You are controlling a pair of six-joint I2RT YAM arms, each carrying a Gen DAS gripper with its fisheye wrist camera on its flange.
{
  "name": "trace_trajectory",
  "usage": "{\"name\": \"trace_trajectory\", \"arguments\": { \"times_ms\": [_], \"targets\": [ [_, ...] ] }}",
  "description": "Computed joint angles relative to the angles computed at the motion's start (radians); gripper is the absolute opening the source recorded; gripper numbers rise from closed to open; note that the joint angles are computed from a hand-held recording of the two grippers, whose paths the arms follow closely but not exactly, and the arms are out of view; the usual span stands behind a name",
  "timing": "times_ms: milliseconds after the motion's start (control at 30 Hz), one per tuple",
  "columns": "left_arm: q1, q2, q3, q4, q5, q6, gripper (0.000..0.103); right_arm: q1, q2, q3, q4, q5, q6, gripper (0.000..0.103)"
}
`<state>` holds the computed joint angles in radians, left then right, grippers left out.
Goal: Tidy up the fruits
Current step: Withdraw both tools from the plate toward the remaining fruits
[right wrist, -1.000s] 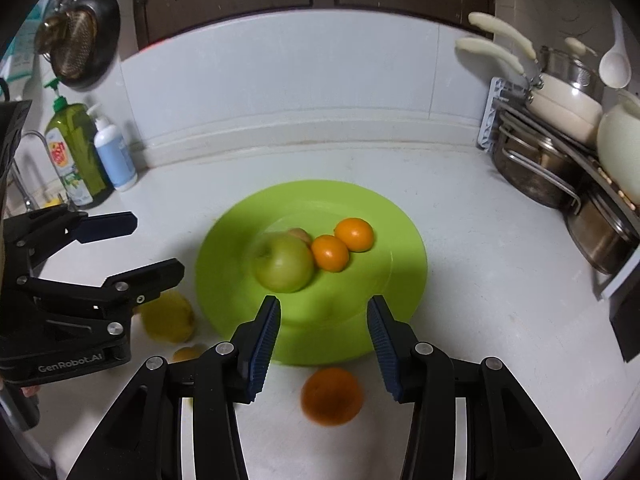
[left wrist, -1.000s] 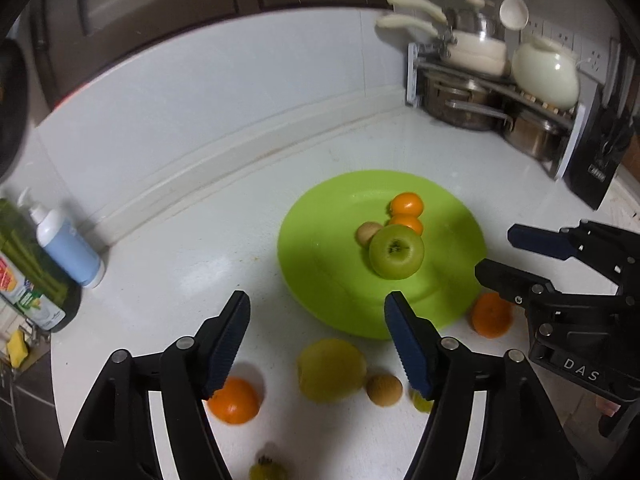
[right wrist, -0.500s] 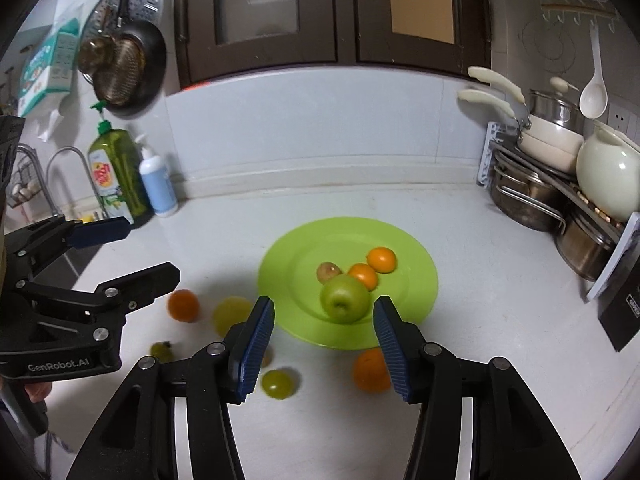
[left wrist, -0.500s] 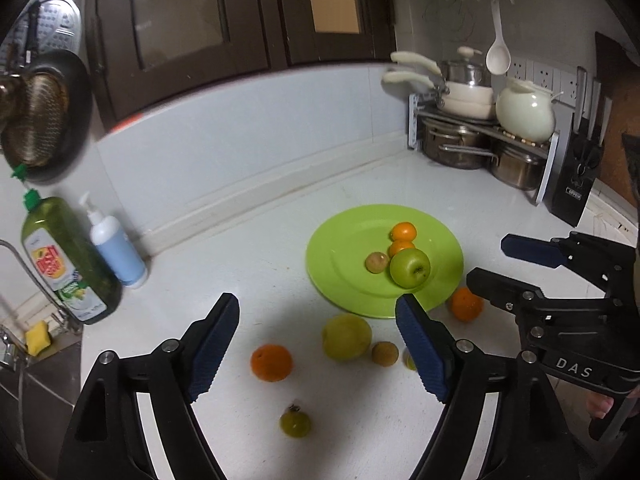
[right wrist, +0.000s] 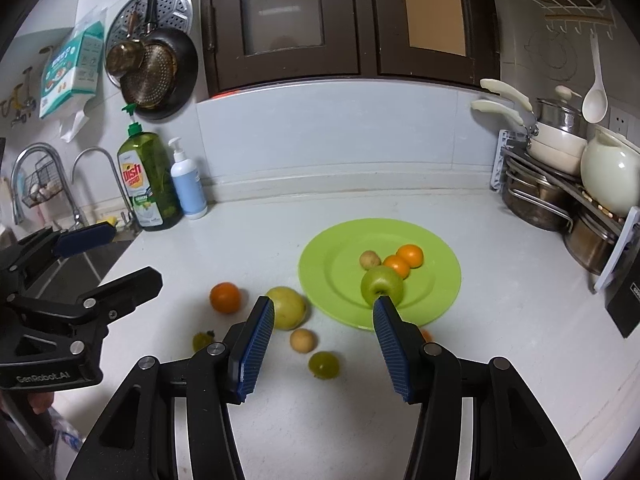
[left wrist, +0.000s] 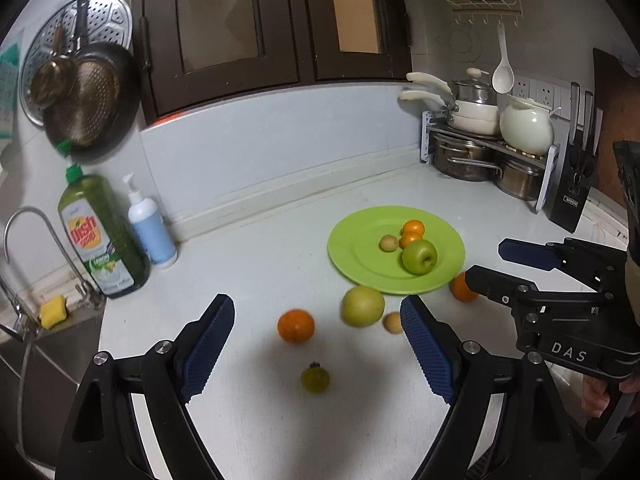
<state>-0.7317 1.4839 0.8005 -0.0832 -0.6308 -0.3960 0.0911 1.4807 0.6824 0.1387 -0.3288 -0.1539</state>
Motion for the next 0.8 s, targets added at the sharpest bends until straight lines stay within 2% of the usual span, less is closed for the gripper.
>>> {"name": "trace_trajectory", "arguments": {
  "times_ms": [333, 600, 800],
  "targets": [
    [-0.019, 0.013, -0.082, 0.004, -0.021, -0.079, 0.085, 0.027, 0.039, -0.069, 0.049, 0.011, 0.017, 0.053],
    [0.027, 0.092, -0.121, 0.053, 0.071, -0.131, 0.085, 0.040, 0.140, -0.072, 0.086, 0.031, 0.018, 0.053],
    [0.065, 0.159, -0.123, 0.107, 0.120, -0.121, 0.085, 0.053, 0.218, -0.049, 0.108, 0.049, 0.029, 0.053]
  ]
}}
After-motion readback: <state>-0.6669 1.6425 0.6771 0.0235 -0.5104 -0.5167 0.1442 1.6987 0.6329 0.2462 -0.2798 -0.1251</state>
